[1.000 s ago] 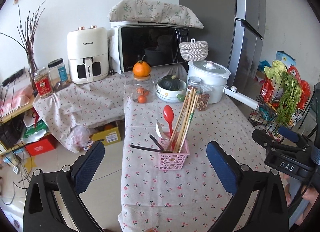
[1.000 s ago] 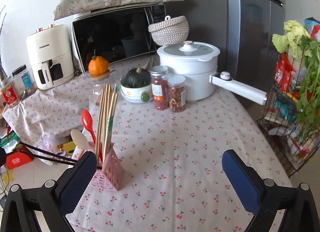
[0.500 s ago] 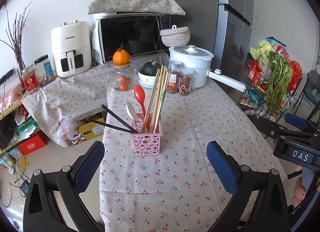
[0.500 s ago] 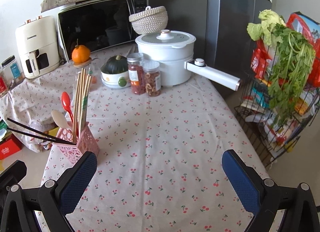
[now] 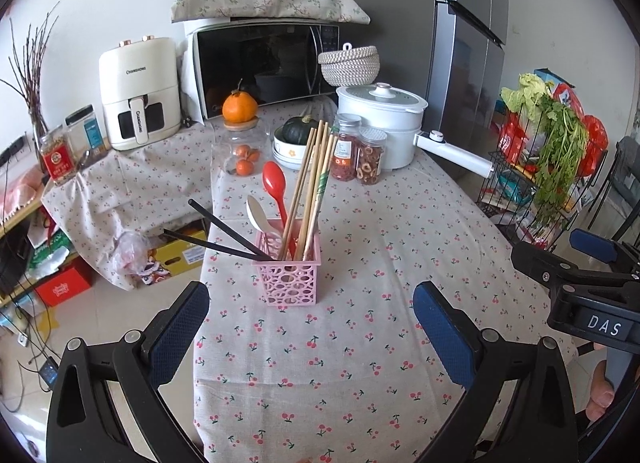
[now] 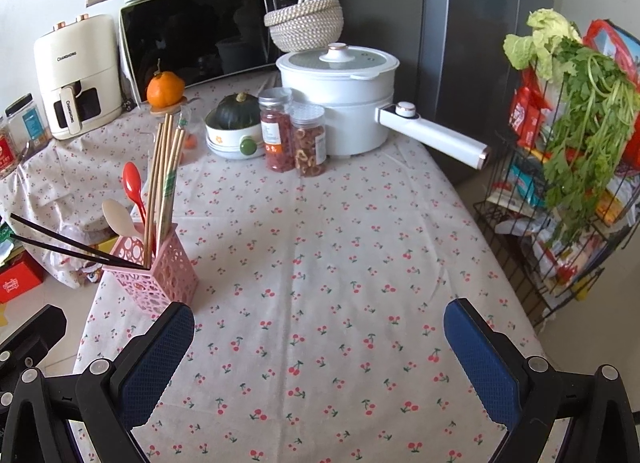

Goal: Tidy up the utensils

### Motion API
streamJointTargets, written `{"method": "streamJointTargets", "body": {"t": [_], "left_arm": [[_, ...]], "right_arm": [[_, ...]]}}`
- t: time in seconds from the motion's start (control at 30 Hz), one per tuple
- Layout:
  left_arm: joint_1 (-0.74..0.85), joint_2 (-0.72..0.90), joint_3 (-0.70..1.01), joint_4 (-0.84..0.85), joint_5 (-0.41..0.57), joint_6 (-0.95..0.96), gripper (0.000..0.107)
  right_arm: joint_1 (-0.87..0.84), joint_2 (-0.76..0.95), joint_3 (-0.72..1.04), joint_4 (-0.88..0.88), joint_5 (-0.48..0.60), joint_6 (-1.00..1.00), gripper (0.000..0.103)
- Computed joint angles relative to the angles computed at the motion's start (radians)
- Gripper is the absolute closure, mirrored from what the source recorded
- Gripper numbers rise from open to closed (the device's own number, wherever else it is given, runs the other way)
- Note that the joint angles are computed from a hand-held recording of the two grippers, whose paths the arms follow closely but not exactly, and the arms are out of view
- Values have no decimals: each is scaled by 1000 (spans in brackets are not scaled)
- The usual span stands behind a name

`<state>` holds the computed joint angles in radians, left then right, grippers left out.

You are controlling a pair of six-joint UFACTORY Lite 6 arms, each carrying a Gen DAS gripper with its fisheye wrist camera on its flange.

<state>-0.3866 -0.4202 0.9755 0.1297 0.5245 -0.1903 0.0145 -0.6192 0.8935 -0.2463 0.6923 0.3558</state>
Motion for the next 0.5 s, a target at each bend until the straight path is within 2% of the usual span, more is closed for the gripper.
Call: {"method": "streamJointTargets", "body": {"t": [0.5], "left_arm": [[4,-9,-6,-11,1,5,4]], "right_arm": [[1,11,1,-9,-5,15,0]]}}
